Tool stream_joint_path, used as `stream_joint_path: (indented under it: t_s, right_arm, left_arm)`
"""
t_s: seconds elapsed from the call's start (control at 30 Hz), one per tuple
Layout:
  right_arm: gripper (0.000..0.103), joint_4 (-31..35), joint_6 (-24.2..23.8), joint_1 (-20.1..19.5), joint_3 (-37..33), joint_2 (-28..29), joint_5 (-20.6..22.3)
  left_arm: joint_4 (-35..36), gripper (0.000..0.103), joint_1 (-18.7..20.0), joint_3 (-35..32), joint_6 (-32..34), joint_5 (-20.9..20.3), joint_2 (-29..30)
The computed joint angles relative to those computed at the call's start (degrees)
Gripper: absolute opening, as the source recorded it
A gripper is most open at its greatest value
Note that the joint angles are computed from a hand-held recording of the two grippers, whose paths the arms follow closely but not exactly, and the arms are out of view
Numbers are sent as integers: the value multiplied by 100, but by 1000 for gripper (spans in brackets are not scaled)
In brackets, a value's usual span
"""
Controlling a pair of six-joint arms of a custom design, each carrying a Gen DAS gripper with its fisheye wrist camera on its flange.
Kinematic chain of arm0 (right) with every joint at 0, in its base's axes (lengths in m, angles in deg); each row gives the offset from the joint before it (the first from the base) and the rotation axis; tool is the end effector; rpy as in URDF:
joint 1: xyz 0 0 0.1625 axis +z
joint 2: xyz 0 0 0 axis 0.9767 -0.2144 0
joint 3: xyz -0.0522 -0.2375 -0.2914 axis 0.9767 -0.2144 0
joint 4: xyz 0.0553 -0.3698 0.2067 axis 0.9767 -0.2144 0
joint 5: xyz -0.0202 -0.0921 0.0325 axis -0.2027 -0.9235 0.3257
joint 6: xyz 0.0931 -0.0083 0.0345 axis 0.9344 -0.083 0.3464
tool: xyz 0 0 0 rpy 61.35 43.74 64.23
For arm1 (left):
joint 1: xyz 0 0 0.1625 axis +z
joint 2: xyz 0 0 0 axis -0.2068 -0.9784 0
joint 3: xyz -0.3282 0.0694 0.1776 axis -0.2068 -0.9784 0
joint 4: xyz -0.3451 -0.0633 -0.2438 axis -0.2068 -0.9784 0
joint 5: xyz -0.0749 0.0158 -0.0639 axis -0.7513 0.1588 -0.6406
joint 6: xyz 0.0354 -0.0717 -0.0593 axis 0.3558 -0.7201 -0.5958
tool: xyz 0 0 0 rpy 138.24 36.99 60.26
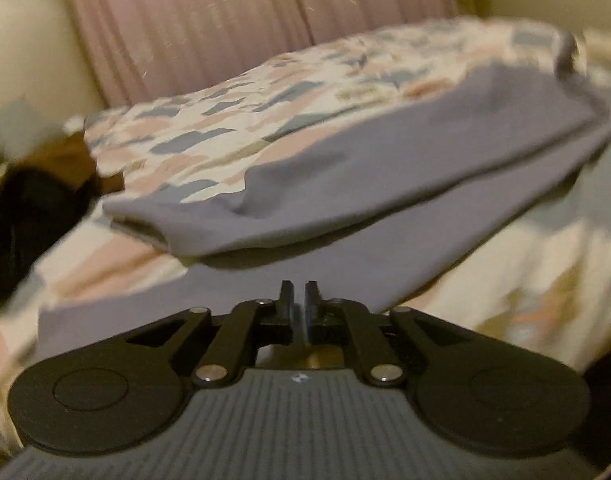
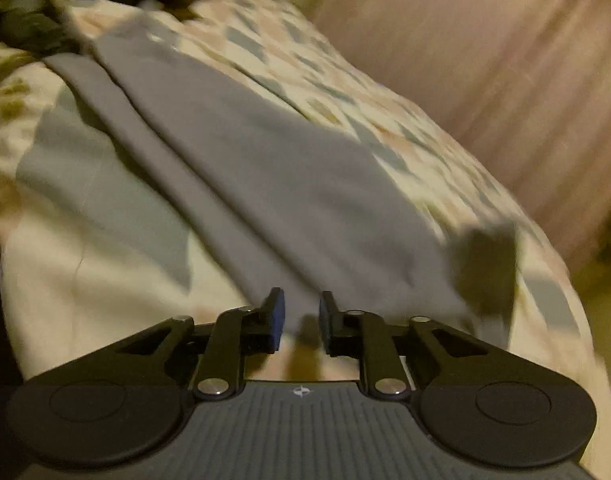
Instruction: Fold clothes
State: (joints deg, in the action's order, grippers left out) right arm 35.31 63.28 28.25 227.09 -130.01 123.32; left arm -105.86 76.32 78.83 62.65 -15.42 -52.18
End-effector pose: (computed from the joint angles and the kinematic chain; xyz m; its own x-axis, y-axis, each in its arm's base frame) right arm 0.1161 -0.2187 0.0496 -0.3600 0.0240 0.9326 -0.6774 0.6806 -0.2790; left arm -0.0084 -0.4185 0.1657 -0.3254 0.6474 -0.6892 0.9390 0.3069 -0.1550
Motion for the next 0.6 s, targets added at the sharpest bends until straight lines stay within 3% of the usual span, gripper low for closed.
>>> stream_joint_path:
  t_s: [0.1, 0.2, 0.27, 0.37, 0.43, 0.5, 0.53, 0.6]
  right_arm:
    - [40, 580, 1739, 165, 39, -581, -12]
    - [40, 957, 2755, -117, 49, -1444, -249]
    - [43, 1403, 3774, -500, -34, -2037, -664]
    - [47, 2129, 5170, -1360, -271, -2552, -1677]
    - [53, 2235, 5763, -1752, -524, -2472, -1998]
    - [76, 2083, 6035, -1962, -785, -2218, -1898]
    - [80, 1965, 6168, -2091, -906, -2115, -1975]
    - [73, 2014, 6405, -2428, -930, -2239, -2342]
  left_arm:
    - [274, 14, -207, -89, -544, 76, -93]
    - [537, 25, -250, -424, -1305, 43, 83]
    - [820, 30, -208, -652, -2033, 14, 169]
    - [1222, 30, -123, -1002, -2768, 114, 369]
    - [1393, 28, -82, -1188, -3035, 243, 506]
    - [1482, 28, -38, -1277, -3113, 277, 545]
    - [1514, 28, -15, -1308, -3125, 281, 551]
    - [1570, 28, 26, -1352, -3135, 288, 550]
